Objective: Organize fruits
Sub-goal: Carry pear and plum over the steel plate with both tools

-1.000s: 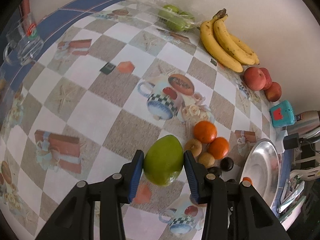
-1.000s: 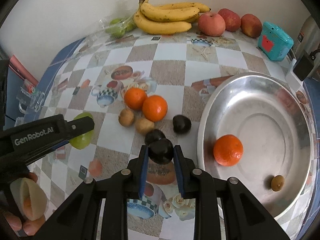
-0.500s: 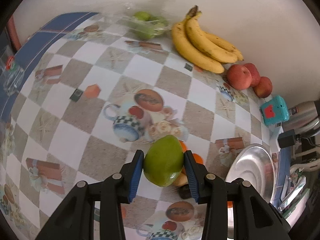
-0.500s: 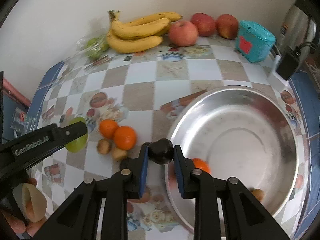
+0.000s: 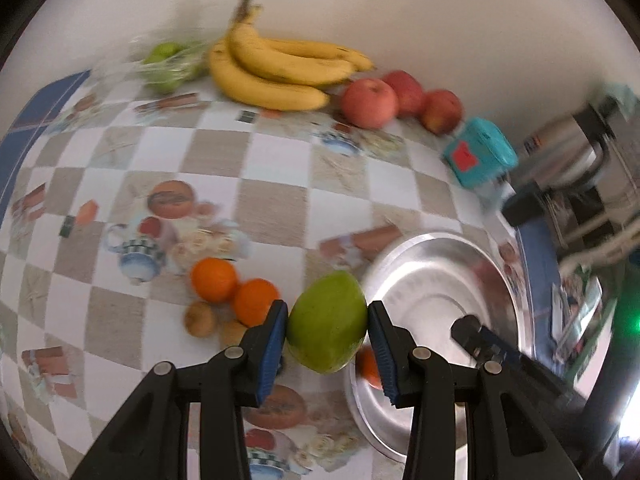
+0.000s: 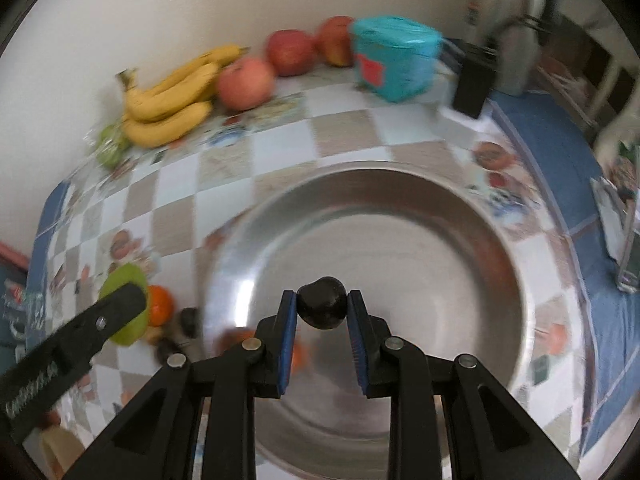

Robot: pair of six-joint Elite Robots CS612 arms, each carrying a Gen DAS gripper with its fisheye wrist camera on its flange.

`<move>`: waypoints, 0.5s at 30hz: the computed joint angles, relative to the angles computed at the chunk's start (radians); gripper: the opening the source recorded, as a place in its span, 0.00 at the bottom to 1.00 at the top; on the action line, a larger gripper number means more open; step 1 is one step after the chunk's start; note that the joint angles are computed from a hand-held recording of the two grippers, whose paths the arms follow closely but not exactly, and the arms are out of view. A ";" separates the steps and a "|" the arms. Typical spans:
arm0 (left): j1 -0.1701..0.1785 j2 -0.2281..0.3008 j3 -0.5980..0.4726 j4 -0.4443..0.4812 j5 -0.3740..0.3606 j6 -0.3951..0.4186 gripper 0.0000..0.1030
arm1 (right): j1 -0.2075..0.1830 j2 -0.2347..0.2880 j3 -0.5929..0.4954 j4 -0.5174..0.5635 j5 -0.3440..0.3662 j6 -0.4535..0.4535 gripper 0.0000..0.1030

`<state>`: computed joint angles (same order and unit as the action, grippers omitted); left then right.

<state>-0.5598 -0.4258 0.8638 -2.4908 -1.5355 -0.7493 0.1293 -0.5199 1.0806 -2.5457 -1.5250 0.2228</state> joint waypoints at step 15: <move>-0.043 0.039 -0.075 0.100 -0.104 0.161 0.42 | -0.045 -0.026 0.043 0.032 -0.051 0.096 0.26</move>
